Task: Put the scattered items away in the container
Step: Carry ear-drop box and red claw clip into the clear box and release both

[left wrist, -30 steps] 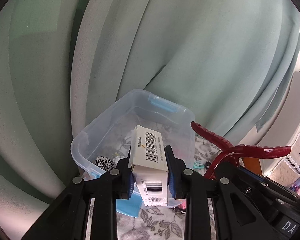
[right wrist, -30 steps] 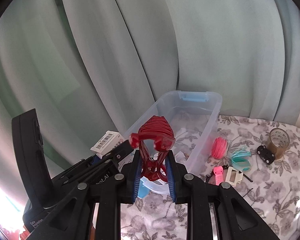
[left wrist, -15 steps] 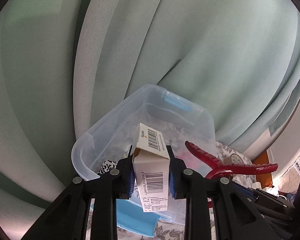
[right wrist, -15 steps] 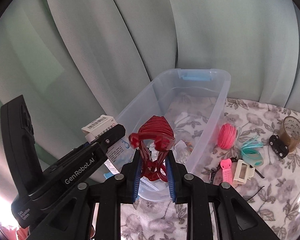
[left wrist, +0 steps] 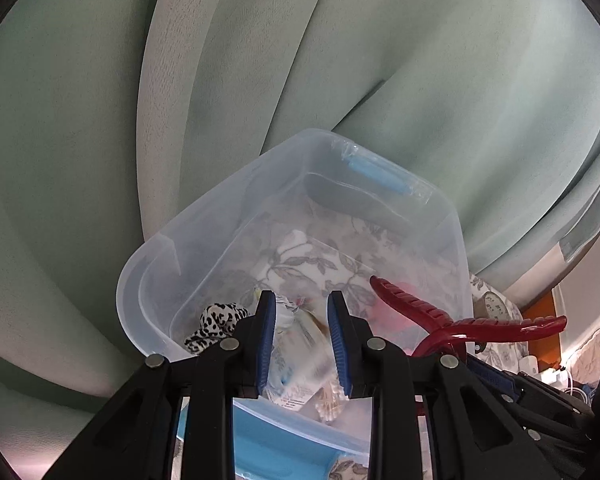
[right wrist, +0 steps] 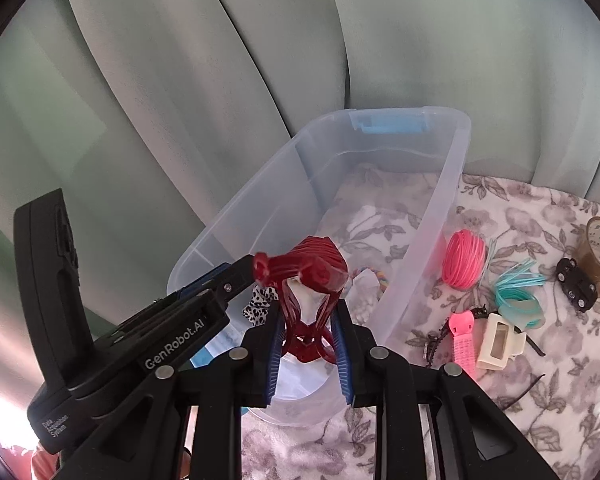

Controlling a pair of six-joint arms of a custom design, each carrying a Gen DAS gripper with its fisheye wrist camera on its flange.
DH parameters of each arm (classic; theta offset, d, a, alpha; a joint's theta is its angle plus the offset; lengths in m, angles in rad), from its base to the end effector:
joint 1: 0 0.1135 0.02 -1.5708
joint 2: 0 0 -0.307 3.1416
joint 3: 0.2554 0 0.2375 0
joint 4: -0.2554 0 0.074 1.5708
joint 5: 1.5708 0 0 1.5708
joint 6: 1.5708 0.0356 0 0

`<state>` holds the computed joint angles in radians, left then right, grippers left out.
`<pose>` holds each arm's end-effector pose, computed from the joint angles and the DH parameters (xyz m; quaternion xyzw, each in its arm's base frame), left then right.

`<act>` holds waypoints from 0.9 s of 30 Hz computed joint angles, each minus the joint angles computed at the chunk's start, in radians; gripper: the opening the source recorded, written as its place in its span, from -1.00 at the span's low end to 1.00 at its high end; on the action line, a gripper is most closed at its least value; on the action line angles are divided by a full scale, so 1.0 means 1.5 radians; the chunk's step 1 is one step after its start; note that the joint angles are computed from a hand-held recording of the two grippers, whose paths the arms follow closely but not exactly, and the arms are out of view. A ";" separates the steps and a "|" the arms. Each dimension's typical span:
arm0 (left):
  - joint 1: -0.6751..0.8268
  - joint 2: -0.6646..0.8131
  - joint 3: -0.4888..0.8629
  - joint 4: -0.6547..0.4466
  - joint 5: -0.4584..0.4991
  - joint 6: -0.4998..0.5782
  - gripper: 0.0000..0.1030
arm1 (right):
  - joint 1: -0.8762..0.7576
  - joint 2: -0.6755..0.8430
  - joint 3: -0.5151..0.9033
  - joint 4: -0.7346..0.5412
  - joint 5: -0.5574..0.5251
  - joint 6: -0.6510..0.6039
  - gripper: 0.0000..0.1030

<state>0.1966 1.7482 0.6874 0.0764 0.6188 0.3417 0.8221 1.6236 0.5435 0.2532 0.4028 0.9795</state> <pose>0.2941 0.0375 0.1586 0.1539 0.9031 -0.2078 0.3429 0.1938 0.1881 0.1671 0.1442 0.9042 0.1634 0.3672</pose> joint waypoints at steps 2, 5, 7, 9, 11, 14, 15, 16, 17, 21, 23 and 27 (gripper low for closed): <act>-0.002 0.001 -0.001 0.001 0.001 0.000 -0.46 | -0.002 -0.003 -0.003 0.003 0.000 -0.001 -0.48; -0.006 -0.002 -0.006 0.007 -0.003 0.001 -0.44 | 0.003 -0.006 -0.003 -0.001 0.003 0.005 -0.48; -0.004 -0.003 -0.007 0.002 0.001 0.007 -0.37 | 0.007 -0.005 0.002 -0.009 0.005 0.008 -0.48; -0.006 -0.002 -0.004 -0.003 0.006 0.009 -0.29 | 0.012 -0.006 0.007 -0.018 0.009 0.011 -0.47; -0.002 -0.004 -0.002 -0.008 0.009 0.011 -0.23 | 0.008 0.000 0.010 -0.014 0.004 0.008 -0.46; 0.002 -0.005 -0.001 -0.010 0.011 0.012 -0.14 | 0.005 -0.004 0.001 -0.002 -0.003 0.009 -0.43; 0.003 -0.006 -0.002 -0.009 0.010 0.011 -0.12 | 0.005 -0.005 0.000 -0.001 -0.004 0.009 -0.42; 0.004 -0.008 -0.002 -0.009 0.008 0.011 -0.07 | 0.006 -0.006 -0.001 -0.001 -0.003 0.010 -0.41; 0.006 -0.009 -0.002 -0.010 0.007 0.010 -0.03 | 0.006 -0.007 -0.002 -0.001 -0.003 0.010 -0.40; 0.014 -0.011 0.001 -0.023 0.011 0.010 0.05 | 0.014 -0.014 -0.002 -0.010 0.003 0.013 -0.33; 0.015 -0.011 0.005 -0.032 0.013 0.012 0.05 | 0.017 -0.017 -0.002 -0.014 0.005 0.015 -0.31; 0.016 -0.016 0.009 -0.046 0.016 0.015 0.13 | 0.027 -0.024 0.003 -0.032 0.017 0.024 -0.26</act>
<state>0.2206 1.7248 0.7004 0.0077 0.6434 0.3637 0.8621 1.5874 0.5475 0.2046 0.4281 1.0156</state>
